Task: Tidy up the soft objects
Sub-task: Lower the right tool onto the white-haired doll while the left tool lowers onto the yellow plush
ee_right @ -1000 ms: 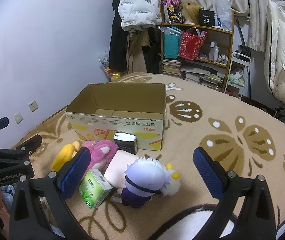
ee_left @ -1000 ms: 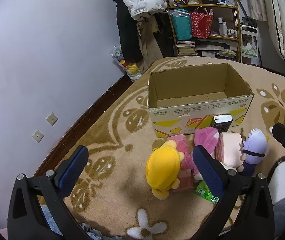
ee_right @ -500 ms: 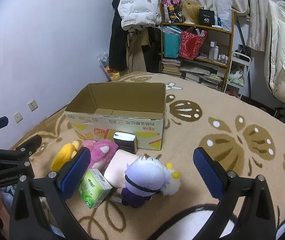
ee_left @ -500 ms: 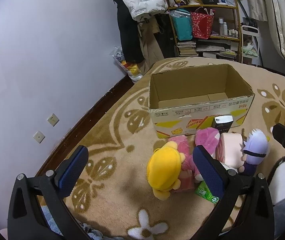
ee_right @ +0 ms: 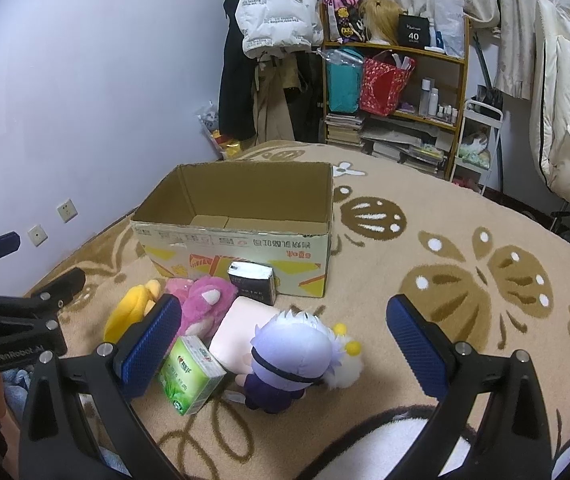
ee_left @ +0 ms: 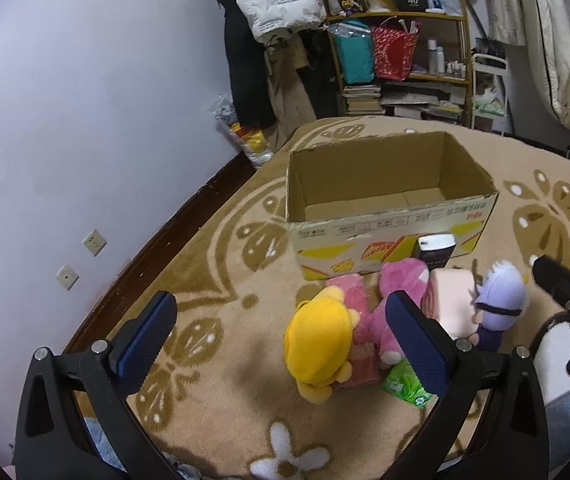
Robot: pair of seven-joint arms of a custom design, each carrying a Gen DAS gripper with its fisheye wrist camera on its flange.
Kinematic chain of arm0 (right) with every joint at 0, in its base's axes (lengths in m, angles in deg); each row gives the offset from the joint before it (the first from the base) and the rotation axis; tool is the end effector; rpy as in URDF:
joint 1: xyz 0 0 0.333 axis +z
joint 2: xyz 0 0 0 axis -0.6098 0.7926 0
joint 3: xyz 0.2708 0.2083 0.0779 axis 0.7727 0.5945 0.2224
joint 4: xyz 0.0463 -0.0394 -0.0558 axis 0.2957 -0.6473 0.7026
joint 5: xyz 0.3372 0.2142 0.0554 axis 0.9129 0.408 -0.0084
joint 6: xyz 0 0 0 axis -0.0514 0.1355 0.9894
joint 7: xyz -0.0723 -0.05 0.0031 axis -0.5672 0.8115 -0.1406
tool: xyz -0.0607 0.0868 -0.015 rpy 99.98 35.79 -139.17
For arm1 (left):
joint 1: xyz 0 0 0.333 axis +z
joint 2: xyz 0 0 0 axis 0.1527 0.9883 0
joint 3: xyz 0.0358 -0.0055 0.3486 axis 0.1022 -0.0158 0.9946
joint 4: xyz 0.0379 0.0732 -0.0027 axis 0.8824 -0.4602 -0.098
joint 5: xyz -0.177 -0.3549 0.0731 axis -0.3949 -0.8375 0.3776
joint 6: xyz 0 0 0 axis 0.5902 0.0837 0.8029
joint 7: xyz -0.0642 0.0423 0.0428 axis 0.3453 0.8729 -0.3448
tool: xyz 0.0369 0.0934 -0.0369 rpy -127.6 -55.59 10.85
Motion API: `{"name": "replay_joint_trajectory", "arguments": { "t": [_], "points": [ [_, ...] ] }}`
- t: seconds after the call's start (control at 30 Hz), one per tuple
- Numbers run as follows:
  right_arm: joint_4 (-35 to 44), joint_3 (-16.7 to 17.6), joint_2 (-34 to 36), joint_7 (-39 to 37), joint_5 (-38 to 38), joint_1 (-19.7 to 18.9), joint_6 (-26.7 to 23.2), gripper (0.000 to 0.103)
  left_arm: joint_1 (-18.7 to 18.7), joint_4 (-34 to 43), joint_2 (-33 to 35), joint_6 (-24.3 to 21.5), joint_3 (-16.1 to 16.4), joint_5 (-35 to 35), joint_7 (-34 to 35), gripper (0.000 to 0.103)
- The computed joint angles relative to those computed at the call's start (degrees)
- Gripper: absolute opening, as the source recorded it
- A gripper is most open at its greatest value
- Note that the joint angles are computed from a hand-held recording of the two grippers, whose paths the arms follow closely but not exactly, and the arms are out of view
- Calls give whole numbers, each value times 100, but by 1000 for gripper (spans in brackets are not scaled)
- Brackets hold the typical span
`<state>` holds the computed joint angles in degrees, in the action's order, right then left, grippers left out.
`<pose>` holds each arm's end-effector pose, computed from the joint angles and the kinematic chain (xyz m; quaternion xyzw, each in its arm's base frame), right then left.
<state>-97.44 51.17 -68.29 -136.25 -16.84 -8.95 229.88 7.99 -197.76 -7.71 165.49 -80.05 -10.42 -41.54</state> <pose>0.5059 0.3620 0.4350 -0.6082 0.6715 -0.2986 0.2999 0.5414 -0.1474 0.4761 -0.5438 0.7328 -0.2295 0.3385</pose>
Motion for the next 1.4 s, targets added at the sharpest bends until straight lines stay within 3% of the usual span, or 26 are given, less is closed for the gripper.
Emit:
{"name": "replay_joint_trajectory", "arguments": {
  "t": [0.07, 0.27, 0.43, 0.5, 0.7, 0.97, 1.07, 1.13, 1.27, 1.4],
  "points": [
    [21, 4, 24, -105, 111, -15, 13, 103, -4, 40, 43, 58, 9, -49, 120, 103],
    [86, -61, 98, -274, 351, -66, 152, 97, -146, 361, 328, -339, 92, -624, 466, 103],
    [88, -127, 172, -446, 708, -161, 435, 97, -232, 568, 583, -438, 199, -1842, 1450, 103],
    [84, -150, 213, -565, 938, -205, 536, 97, -237, 719, 730, -660, 164, -2668, 2247, 103],
    [66, -246, 316, -857, 1496, -290, 833, 97, -387, 1025, 1006, -1087, 346, -3485, 2766, 103],
    [90, -270, 501, -1656, 2438, -325, 1025, 97, -669, 1318, 1401, -1579, 540, -3334, 2859, 103],
    [125, -312, 547, -1816, 2582, -267, 892, 87, -751, 1393, 1513, -1729, 588, -3220, 2856, 103],
    [117, -308, 574, -1957, 2769, -285, 869, 86, -804, 1424, 1560, -1824, 621, -3105, 2828, 103],
    [16, -221, 635, -2343, 3384, -428, 1114, 86, -827, 1418, 1589, -1841, 605, -3086, 2912, 103],
    [-11, -217, 700, -2645, 3812, -430, 1170, 86, -953, 1399, 1592, -1796, 721, -2744, 2532, 103]
  ]
}}
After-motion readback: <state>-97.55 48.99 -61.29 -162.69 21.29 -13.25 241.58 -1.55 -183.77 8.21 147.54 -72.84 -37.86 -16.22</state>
